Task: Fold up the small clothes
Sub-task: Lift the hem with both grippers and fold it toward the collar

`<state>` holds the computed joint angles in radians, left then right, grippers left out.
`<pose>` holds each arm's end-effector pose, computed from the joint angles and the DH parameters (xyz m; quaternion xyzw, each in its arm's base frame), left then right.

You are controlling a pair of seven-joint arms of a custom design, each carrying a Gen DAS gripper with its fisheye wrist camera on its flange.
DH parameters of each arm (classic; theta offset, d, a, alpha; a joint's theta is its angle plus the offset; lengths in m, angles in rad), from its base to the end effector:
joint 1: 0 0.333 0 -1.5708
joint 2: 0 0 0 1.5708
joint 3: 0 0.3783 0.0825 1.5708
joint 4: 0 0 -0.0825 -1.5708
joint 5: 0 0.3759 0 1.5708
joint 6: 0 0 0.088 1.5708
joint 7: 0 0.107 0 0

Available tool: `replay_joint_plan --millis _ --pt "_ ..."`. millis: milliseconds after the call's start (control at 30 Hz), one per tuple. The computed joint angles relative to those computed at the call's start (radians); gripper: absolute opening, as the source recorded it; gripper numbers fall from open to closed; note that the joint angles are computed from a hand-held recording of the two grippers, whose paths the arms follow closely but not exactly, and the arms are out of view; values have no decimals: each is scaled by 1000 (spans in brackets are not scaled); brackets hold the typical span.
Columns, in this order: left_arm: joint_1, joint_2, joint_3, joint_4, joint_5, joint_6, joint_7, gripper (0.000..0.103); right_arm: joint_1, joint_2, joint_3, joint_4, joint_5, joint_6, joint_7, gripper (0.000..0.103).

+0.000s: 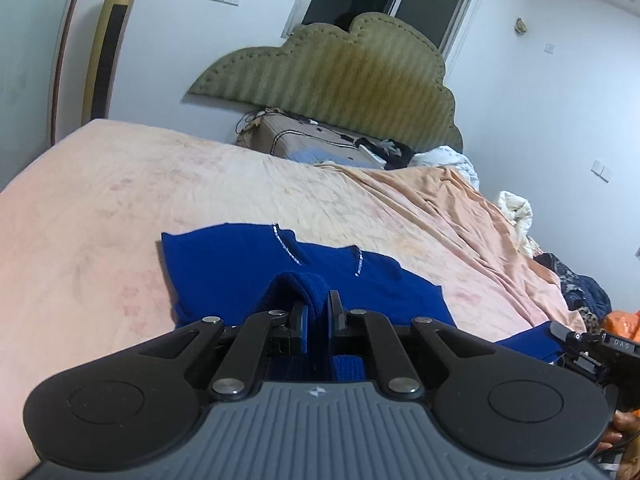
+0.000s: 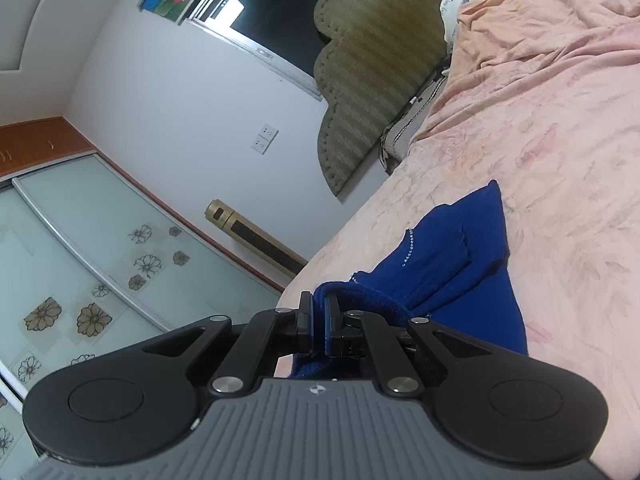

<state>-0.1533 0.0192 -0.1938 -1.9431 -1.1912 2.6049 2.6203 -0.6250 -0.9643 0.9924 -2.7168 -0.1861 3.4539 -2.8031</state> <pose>0.5694 -0.1843 0.5975 -0.4342 0.7497 -0.4962 0.0575 0.2985 0.2616 0.5472 -0.2307 0.7267 -0.1860 0.6197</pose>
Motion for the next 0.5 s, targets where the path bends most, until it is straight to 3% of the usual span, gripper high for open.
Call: replay_joint_plan --millis 267,500 --pt "-3 96 -28 97 86 51 -119 8 -141 95 51 28 19 101 -56 9" --pt "-8 194 -59 213 186 98 -234 8 -295 170 147 58 82 180 -93 9"
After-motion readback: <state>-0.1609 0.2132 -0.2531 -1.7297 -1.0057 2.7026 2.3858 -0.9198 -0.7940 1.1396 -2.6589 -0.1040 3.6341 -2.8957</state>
